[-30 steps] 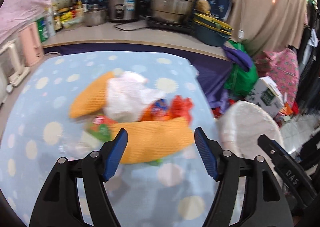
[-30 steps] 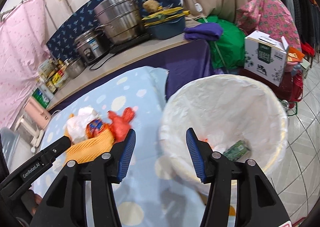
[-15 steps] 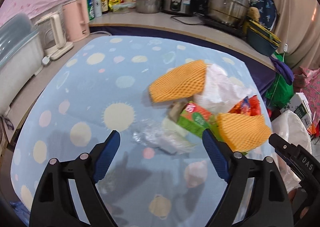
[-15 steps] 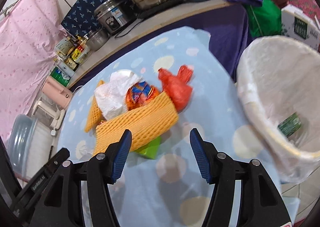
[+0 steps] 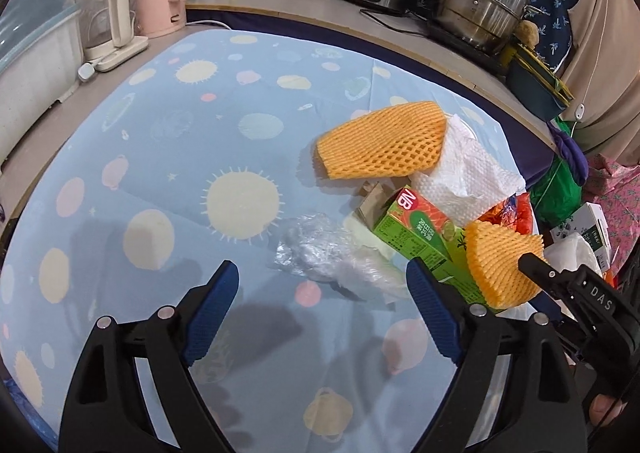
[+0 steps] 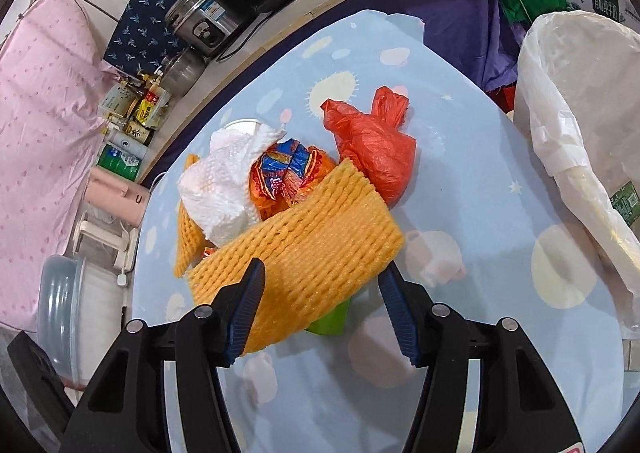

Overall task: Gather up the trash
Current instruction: 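Grasp the clear plastic wrap with the left gripper while the right gripper grasps an orange foam net, then carry the plastic wrap and foam net over the bin and release both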

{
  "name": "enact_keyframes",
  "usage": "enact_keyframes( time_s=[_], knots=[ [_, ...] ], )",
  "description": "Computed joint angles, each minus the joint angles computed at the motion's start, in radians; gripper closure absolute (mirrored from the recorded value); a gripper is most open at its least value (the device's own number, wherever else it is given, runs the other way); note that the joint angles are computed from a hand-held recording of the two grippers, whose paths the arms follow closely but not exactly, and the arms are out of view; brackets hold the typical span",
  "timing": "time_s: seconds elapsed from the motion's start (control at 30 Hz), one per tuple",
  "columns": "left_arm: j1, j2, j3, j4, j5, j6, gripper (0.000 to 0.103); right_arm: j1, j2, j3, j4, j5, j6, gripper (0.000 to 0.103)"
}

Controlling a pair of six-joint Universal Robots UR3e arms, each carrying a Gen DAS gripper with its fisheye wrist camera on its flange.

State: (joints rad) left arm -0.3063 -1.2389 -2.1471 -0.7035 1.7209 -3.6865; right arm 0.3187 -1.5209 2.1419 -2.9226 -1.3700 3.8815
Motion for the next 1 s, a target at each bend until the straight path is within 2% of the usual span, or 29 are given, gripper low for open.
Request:
enact_keyframes(
  time_s=[0.03,0.1,0.2,0.27,0.37,0.47,0.5,0.57,0.63,0.7,0.8,1.0],
  knots=[
    [-0.002,-0.018,0.004,0.010,-0.003,-0.002,0.021,0.003,0.002,-0.006,0.005,0.000,-0.007,0.063],
    [-0.003,-0.058,0.013,0.031,-0.010,-0.004,0.021,0.003,0.000,-0.002,0.003,0.004,-0.018,0.079],
    [-0.002,-0.115,0.021,0.065,-0.015,-0.011,0.021,0.007,-0.020,0.011,0.003,-0.003,-0.036,0.089],
    [-0.004,-0.152,0.024,0.090,-0.016,-0.016,0.021,0.013,-0.045,0.021,0.010,-0.022,-0.048,0.091],
    [-0.008,-0.206,0.030,0.119,-0.019,-0.004,0.026,0.023,-0.089,0.036,0.021,-0.051,-0.071,0.092],
    [0.003,-0.223,0.020,0.127,-0.056,0.015,0.042,0.033,-0.126,0.041,0.038,-0.076,-0.101,0.092],
    [-0.013,-0.229,0.021,0.131,-0.033,0.013,0.046,0.034,-0.137,0.043,0.042,-0.084,-0.107,0.092],
    [-0.017,-0.225,0.015,0.136,-0.044,0.032,0.059,0.029,-0.155,0.051,0.045,-0.082,-0.112,0.092],
    [-0.021,-0.217,0.014,0.126,-0.051,0.049,0.080,0.018,-0.172,0.065,0.042,-0.068,-0.110,0.092],
    [-0.011,-0.196,0.001,0.114,-0.081,0.061,0.083,0.008,-0.191,0.083,0.039,-0.063,-0.109,0.092],
    [-0.023,-0.157,-0.020,0.109,-0.079,0.065,0.086,-0.002,-0.237,0.114,0.039,-0.063,-0.106,0.092],
    [-0.063,-0.063,-0.030,0.079,-0.081,0.064,0.087,-0.008,-0.362,0.159,0.081,-0.105,-0.117,0.092]
  ],
)
